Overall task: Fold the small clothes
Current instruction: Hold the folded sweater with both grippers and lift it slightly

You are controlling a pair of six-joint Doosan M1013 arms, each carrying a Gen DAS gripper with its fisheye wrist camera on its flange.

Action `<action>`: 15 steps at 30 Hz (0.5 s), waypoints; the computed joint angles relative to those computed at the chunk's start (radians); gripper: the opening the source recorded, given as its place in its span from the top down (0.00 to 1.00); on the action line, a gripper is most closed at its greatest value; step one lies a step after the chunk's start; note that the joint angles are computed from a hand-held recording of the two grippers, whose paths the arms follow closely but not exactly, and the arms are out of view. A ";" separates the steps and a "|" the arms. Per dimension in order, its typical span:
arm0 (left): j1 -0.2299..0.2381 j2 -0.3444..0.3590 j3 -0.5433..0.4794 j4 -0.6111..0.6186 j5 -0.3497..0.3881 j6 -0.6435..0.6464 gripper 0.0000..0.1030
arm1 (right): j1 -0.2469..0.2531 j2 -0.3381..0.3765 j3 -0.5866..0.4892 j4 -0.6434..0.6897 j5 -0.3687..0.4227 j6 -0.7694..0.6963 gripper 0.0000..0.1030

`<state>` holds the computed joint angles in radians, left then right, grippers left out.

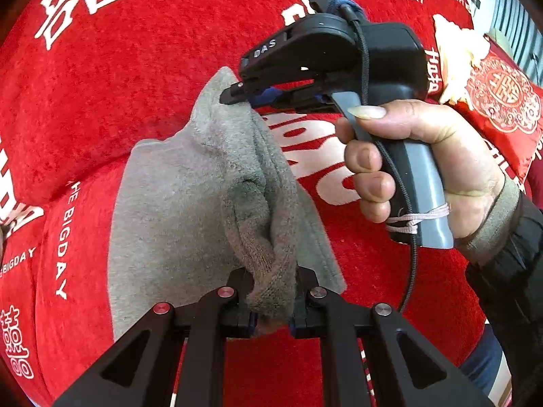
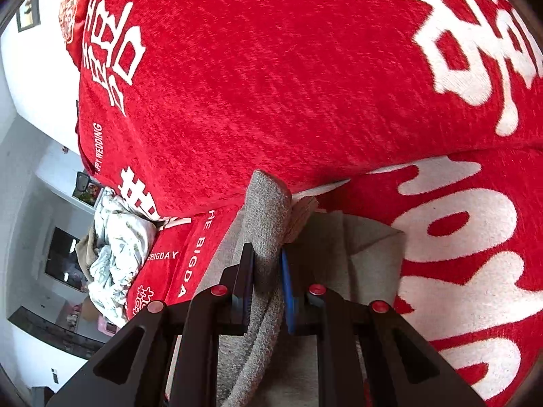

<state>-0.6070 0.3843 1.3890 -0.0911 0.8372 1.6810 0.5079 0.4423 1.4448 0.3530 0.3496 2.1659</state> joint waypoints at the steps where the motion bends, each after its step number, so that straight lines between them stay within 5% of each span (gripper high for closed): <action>1: -0.004 0.004 -0.005 0.004 0.003 0.002 0.87 | -0.001 -0.002 0.005 0.004 -0.004 -0.002 0.84; 15: -0.031 0.050 -0.029 0.047 0.039 -0.029 0.87 | -0.019 0.018 0.026 0.059 -0.007 -0.027 0.84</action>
<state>-0.6384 0.4342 1.3603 -0.0443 0.8761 1.6521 0.4888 0.4607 1.4713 0.4123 0.3430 2.1389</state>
